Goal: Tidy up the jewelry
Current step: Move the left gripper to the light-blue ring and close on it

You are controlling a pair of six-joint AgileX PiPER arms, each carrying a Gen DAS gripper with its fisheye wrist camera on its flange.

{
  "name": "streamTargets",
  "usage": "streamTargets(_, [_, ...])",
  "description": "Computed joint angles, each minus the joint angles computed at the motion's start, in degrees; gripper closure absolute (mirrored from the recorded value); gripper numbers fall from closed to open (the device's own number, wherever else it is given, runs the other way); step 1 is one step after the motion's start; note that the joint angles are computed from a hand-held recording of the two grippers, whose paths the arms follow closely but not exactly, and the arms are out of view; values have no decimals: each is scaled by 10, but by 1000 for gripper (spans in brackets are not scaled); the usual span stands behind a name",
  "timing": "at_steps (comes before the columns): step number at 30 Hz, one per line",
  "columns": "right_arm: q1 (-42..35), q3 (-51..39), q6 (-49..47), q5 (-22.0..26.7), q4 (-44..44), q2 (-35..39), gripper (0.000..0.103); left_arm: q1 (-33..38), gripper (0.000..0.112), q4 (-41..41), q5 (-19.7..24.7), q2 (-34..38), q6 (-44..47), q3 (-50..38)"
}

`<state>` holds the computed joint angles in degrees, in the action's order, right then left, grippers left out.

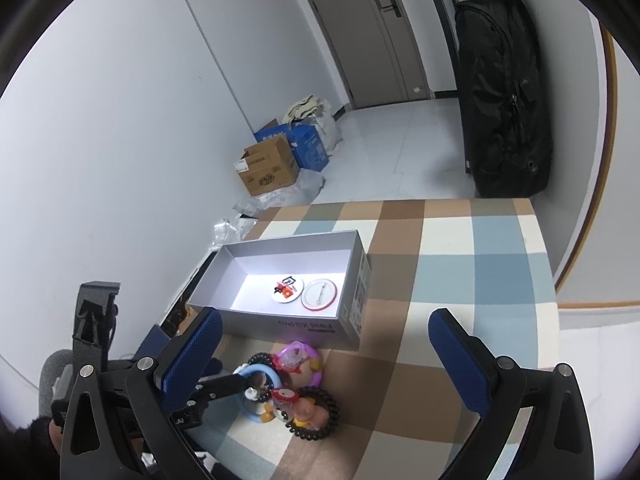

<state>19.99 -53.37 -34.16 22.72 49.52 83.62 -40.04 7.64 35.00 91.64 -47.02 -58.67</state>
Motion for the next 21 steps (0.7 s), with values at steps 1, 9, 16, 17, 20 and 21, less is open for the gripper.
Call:
streamTargets(1, [-1,0,-2,2,3,1,0,-1,81,1,2,2,0,-2])
streamTargets(9, [-3,2,-17,6,19,1,0,6,81,2,0,13,0,-8])
streamTargets(16, [0,1,-14,7,16,2,0,1,98,2,-1,15,6,-13])
streamTargets(17, [1,2,-13,6,15,1,0,-4,99,16,3,17,-4,-15])
streamTargets(20, [2,-2,2,9,4,3,0,-7,102,22,6,16,-2,-16])
streamTargets(21, [3,-2,5,9,2,4,0,-6,103,18,4,14,2,-14])
